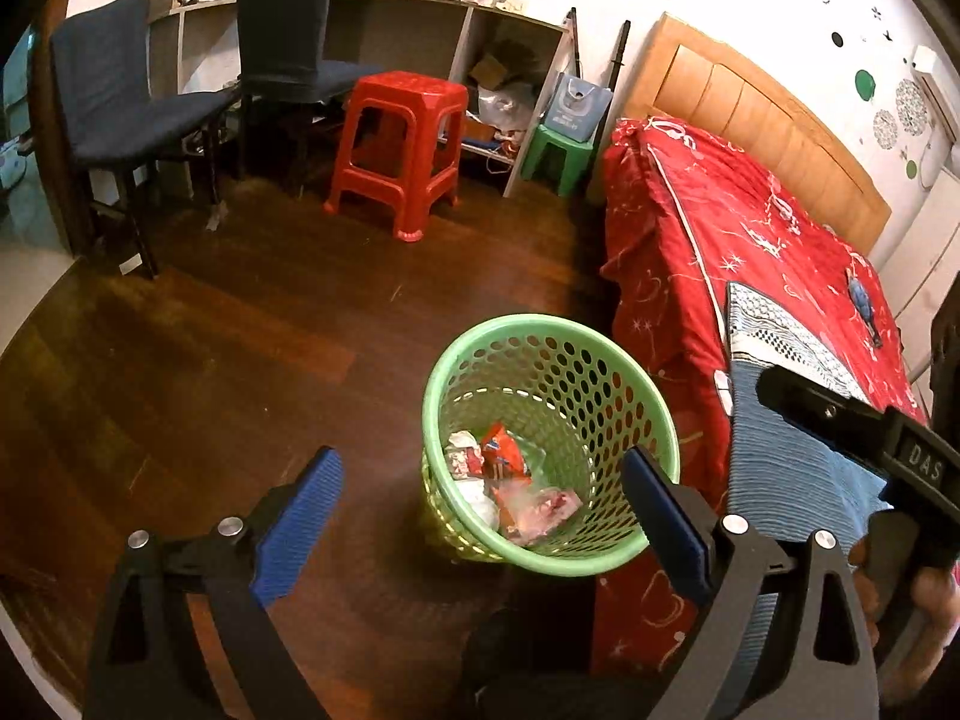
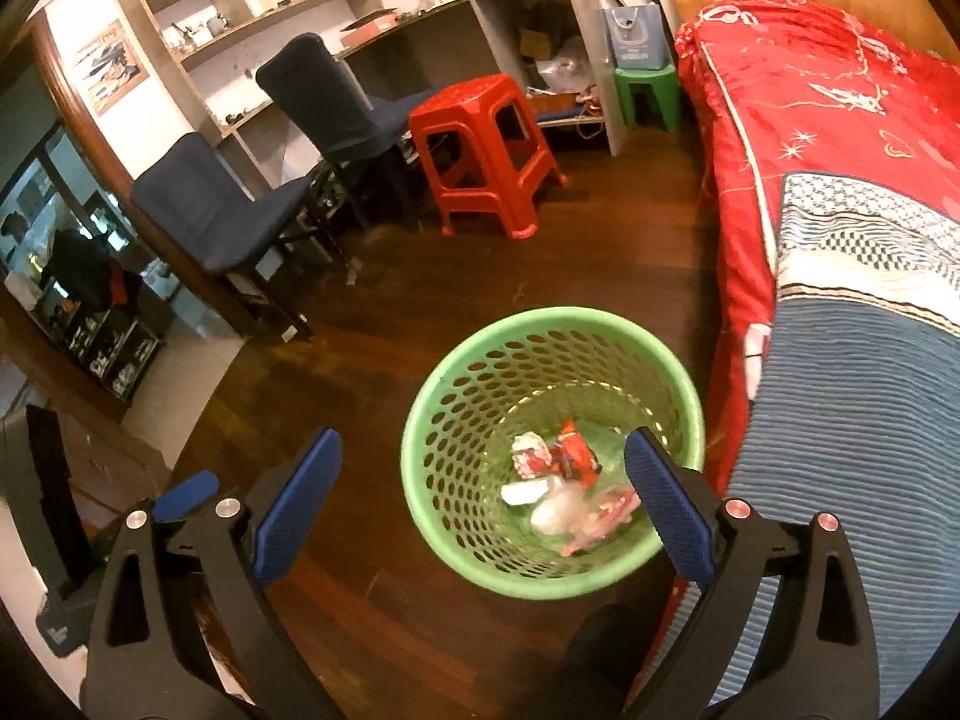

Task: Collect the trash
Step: 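Open the right tool to drop the clear container into the wastebasket, then move the right tool back to the bed and grasp the clear plastic cup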

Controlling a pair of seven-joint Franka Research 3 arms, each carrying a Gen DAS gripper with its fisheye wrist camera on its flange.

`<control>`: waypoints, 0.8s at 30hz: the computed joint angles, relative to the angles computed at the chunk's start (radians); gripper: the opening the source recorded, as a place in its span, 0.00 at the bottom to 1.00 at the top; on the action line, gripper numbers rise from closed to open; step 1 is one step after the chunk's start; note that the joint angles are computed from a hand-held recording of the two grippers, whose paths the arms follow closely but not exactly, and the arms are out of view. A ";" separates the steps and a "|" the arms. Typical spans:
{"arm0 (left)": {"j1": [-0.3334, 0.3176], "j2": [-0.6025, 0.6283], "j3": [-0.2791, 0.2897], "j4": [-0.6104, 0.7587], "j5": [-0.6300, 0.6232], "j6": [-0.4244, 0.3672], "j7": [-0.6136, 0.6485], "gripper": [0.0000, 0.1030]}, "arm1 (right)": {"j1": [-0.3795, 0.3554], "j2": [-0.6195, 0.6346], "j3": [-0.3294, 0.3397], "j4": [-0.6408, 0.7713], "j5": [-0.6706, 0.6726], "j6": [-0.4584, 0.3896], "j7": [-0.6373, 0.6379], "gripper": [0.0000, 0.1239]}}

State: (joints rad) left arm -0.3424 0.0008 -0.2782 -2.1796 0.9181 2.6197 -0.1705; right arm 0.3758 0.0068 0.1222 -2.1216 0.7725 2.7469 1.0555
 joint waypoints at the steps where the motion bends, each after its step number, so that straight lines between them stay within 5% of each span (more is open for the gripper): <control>1: -0.001 0.000 0.000 0.001 0.003 0.002 -0.002 0.88 | -0.002 -0.011 -0.002 -0.011 -0.007 0.003 0.002 0.76; 12: -0.038 0.055 -0.006 0.087 0.005 -0.026 0.026 0.89 | -0.045 -0.161 -0.055 -0.182 -0.108 0.069 0.087 0.76; 24: -0.124 0.184 0.010 0.260 -0.024 -0.059 0.134 0.89 | -0.202 -0.343 -0.135 -0.360 -0.287 0.136 0.219 0.76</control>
State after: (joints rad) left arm -0.4666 0.1846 -0.2686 -1.9192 0.8945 2.5610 -0.0363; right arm 0.1734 -0.3364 -0.0124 -2.4819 0.4853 2.8834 1.2744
